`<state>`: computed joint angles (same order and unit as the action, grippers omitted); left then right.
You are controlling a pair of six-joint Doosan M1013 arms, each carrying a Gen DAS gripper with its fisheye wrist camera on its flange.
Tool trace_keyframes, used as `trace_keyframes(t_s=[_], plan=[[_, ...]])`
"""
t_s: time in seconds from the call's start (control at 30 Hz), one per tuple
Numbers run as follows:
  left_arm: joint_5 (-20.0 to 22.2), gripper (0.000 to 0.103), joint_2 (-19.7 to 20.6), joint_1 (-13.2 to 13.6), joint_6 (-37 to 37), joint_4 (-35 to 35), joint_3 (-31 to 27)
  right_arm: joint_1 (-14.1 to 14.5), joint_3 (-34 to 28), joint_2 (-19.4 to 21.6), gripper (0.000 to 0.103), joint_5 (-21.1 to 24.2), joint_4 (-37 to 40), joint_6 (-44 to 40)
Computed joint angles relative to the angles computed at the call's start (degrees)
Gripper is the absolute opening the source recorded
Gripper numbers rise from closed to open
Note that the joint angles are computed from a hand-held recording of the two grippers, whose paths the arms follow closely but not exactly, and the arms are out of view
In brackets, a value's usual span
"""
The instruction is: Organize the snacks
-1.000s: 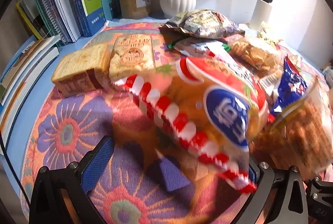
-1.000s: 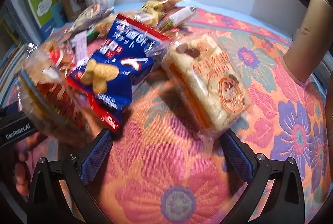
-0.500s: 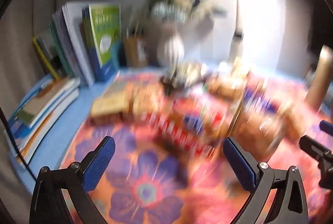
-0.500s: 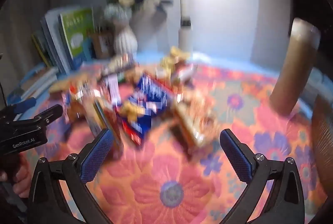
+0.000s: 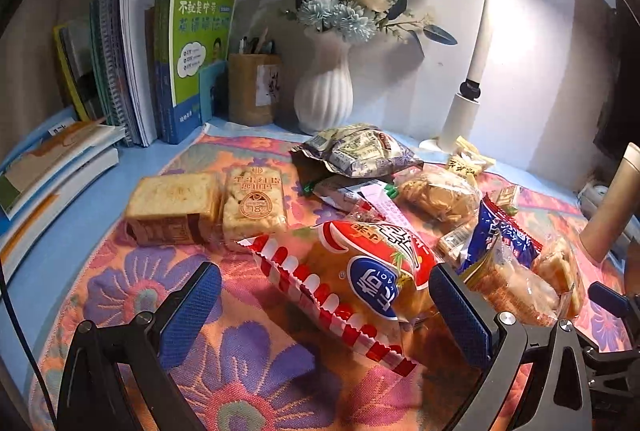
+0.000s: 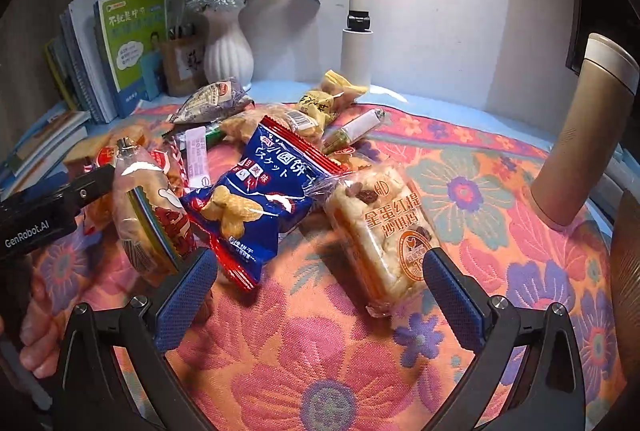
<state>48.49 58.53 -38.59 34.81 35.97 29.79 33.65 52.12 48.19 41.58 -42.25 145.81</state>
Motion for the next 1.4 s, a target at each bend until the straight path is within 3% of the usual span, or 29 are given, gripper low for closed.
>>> trace_keyframes(t_s=[0.23,1.4], plan=[[0.92,0.103,-0.05,-0.81,1.37,3.06,0.22,0.54,-0.26,0.03,0.103,1.51,-2.53,0.54],[2.13,0.103,0.16,-0.24,4.39,0.07,-0.41,0.53,-0.73,0.47,0.103,2.26,-1.82,-0.25]])
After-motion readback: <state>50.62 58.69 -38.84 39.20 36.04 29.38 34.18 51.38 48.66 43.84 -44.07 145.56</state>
